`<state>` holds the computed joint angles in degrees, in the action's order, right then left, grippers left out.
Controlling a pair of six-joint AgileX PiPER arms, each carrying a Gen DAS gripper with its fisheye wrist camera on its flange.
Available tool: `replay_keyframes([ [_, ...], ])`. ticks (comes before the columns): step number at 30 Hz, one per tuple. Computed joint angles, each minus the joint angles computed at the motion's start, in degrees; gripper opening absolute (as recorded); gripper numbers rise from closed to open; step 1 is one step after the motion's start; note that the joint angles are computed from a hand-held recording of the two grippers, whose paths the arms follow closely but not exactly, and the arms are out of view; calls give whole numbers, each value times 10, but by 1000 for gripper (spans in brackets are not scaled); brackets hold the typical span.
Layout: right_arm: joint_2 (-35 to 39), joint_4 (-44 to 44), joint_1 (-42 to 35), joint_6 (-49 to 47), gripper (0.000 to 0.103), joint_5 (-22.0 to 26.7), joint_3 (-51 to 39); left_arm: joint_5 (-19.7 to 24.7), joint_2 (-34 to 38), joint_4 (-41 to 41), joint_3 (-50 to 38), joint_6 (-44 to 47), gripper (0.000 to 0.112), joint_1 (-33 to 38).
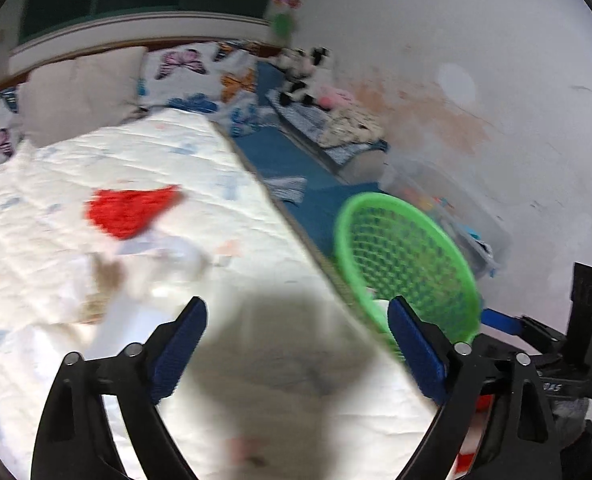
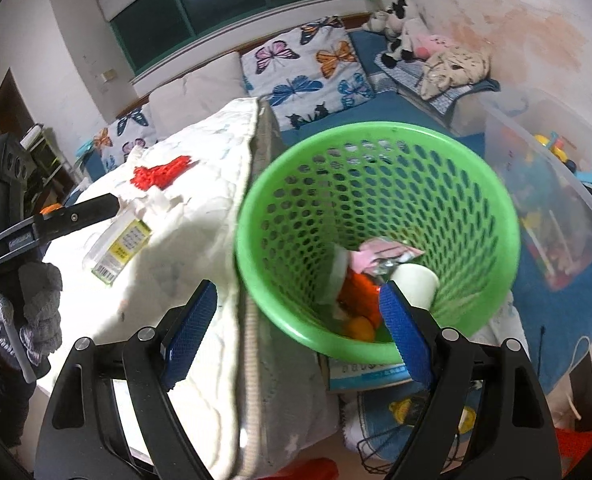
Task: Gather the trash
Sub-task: 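Grasp the clear round container with the left gripper while the right grasps the clear bottle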
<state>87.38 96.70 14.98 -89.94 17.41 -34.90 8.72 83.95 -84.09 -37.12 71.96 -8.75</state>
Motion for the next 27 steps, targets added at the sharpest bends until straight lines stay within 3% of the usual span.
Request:
replay_keyframes([
  [8, 12, -19, 56, 36, 83, -23, -24, 21, -27, 19, 41, 12, 77, 168],
  [12, 20, -43, 79, 65, 83, -32, -40, 28, 5, 102, 29, -54, 75, 233],
  [19, 45, -97, 121, 131, 83, -43, -76, 45, 51, 191, 9, -124, 73, 280],
  [27, 68, -208, 152, 249, 83, -40, -118, 44, 94, 224, -8, -147, 69, 283],
])
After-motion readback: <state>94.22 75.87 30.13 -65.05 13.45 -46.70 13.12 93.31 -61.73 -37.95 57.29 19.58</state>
